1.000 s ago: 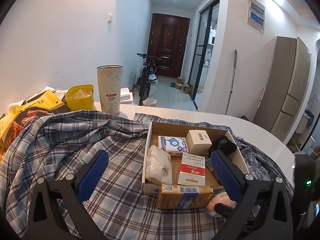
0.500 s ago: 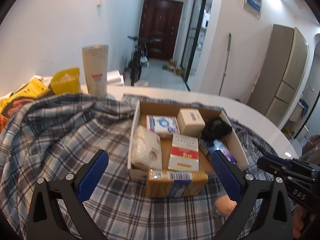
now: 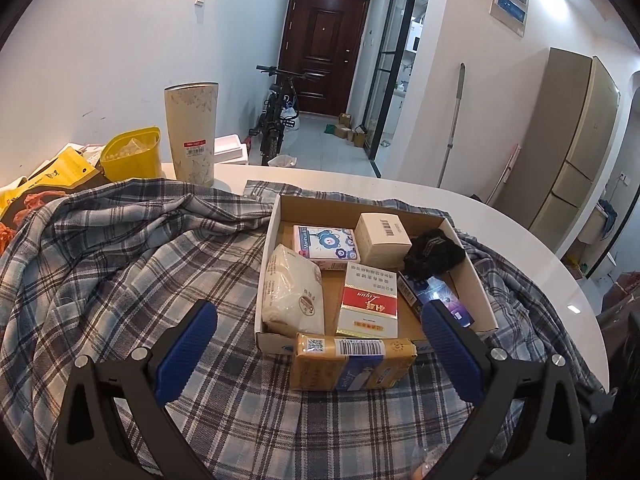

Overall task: Organize objects
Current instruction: 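Move the right gripper to the plastic-wrapped pink round item and grasp it, then lift the wrapped pink item with the right gripper while the left gripper grasps the yellow carton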

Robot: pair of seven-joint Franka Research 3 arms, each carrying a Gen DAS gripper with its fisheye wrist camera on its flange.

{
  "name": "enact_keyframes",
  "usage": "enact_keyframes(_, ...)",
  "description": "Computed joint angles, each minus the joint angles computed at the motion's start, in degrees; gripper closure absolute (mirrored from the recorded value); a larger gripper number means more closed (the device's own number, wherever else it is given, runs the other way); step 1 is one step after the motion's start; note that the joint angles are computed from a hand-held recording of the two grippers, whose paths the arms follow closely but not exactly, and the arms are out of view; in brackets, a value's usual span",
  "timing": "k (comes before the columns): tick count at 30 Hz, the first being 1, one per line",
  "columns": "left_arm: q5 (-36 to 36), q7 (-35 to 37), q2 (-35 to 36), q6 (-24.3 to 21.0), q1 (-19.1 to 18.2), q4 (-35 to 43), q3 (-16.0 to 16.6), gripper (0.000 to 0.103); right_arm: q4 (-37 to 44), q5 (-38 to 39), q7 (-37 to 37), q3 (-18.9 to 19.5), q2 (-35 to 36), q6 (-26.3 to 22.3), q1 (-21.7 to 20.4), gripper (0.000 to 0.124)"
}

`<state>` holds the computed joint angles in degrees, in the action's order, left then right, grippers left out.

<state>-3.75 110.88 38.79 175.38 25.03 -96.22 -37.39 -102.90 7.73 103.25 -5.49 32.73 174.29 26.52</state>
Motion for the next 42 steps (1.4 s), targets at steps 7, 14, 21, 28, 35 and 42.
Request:
enact_keyframes(7, -1.8, 1.7, -2.9, -2.2, 3.4, -3.1, -3.0, 0.000, -3.6, 3.0, 3.6, 0.4, -1.6, 1.9, 1.6, 0.040)
enact_keyframes(14, -3.7, 6.7, -7.2, 2.3, 11.5, -12.4, -10.0, 0.000, -3.7, 3.8, 6.4, 1.0, -0.9, 2.7, 1.8, 0.045)
enact_keyframes(21, -1.7, 4.2, -7.8, 2.0, 13.4, -13.6, -10.9, 0.000, -2.7, 3.2, 5.4, 0.8, 0.0, 2.0, 2.5, 0.058)
enact_keyframes(28, -0.3, 3.5, -9.4, 3.2, 13.9, -14.6, -11.4, 0.000, -5.0, -0.8, 9.3, -9.7, -2.3, 4.3, 10.5, 0.072)
enact_keyframes(35, -1.3, 5.8, -7.4, -2.6, 14.9, -10.4, -14.1, 0.000, -5.9, -4.5, 15.2, -29.4, -2.9, 8.1, 24.3, 0.072)
enact_keyframes(42, -3.5, 7.6, -2.3, -11.8, 5.6, 0.4, -7.6, 0.000, -1.4, 1.7, 16.6, -45.3, 5.0, 10.8, 34.5, 0.070)
